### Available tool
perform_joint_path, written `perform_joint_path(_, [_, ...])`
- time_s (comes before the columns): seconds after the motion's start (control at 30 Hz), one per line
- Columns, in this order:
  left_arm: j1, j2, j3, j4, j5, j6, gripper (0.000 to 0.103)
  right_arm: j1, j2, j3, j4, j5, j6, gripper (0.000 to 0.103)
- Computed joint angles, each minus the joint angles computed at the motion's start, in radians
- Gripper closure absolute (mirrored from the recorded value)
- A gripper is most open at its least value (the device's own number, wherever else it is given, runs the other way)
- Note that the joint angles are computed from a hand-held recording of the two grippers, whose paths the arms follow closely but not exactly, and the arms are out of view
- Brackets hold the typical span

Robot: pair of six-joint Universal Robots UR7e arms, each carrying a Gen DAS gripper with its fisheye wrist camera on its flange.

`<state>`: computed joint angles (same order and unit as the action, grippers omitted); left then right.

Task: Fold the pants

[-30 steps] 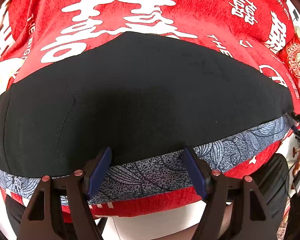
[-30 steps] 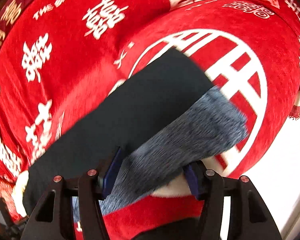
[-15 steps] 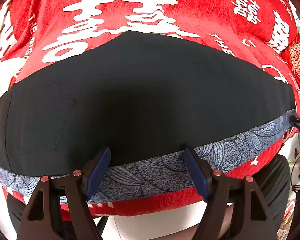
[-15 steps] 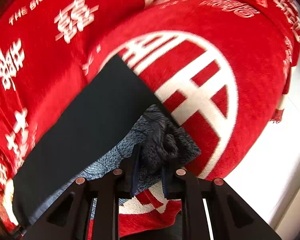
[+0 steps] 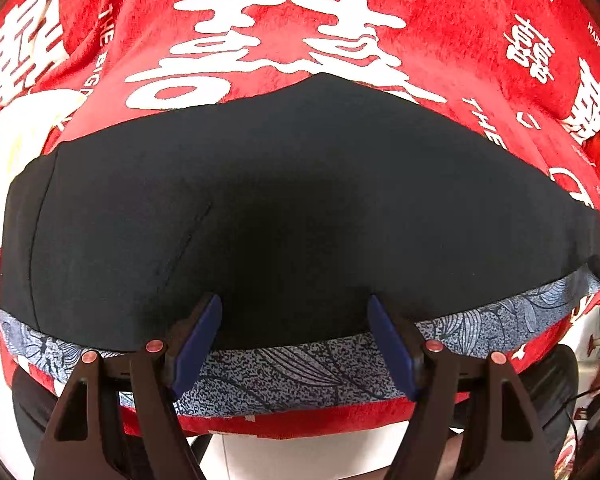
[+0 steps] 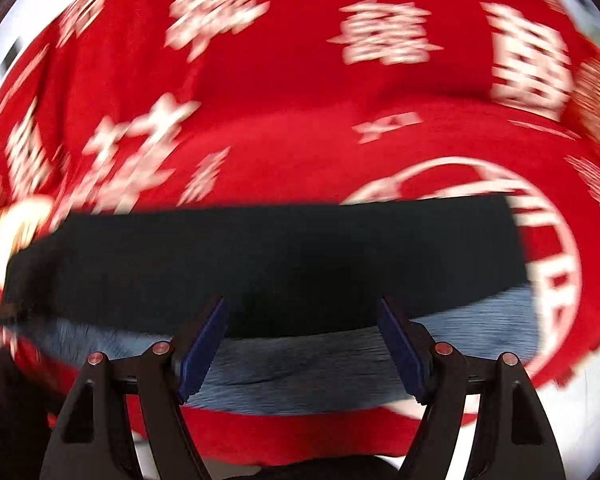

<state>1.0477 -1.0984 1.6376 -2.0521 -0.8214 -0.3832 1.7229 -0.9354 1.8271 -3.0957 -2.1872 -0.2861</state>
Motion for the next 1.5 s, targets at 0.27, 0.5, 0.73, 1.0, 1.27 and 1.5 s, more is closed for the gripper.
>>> perform_joint_path(0.27, [-0.007, 0.005, 0.021, -0.024, 0.030, 0.036, 0.023, -0.074, 0.016, 0.011, 0.039, -0.018, -0.010, 0.002])
perform_joint_path(0.5, [-0.008, 0.010, 0.025, -0.032, 0.038, 0.040, 0.020, -0.206, -0.139, 0.078, 0.071, -0.025, 0.170, 0.002])
perform_joint_path(0.73, [-0.012, 0.021, 0.024, -0.031, 0.052, 0.027, 0.017, -0.150, -0.155, 0.052, 0.032, -0.048, 0.135, 0.003])
perform_joint_path(1.0, [-0.009, 0.018, 0.022, -0.033, 0.041, 0.035, 0.017, -0.078, 0.000, -0.071, 0.074, 0.025, 0.013, 0.002])
perform_joint_path(1.27, [-0.017, 0.012, 0.019, -0.004, 0.053, 0.035, 0.017, -0.154, -0.061, -0.005, 0.039, 0.038, 0.148, 0.001])
perform_joint_path(1.5, [-0.069, 0.046, 0.021, -0.051, 0.015, 0.126, 0.016, -0.182, -0.205, 0.107, -0.033, -0.059, 0.127, 0.001])
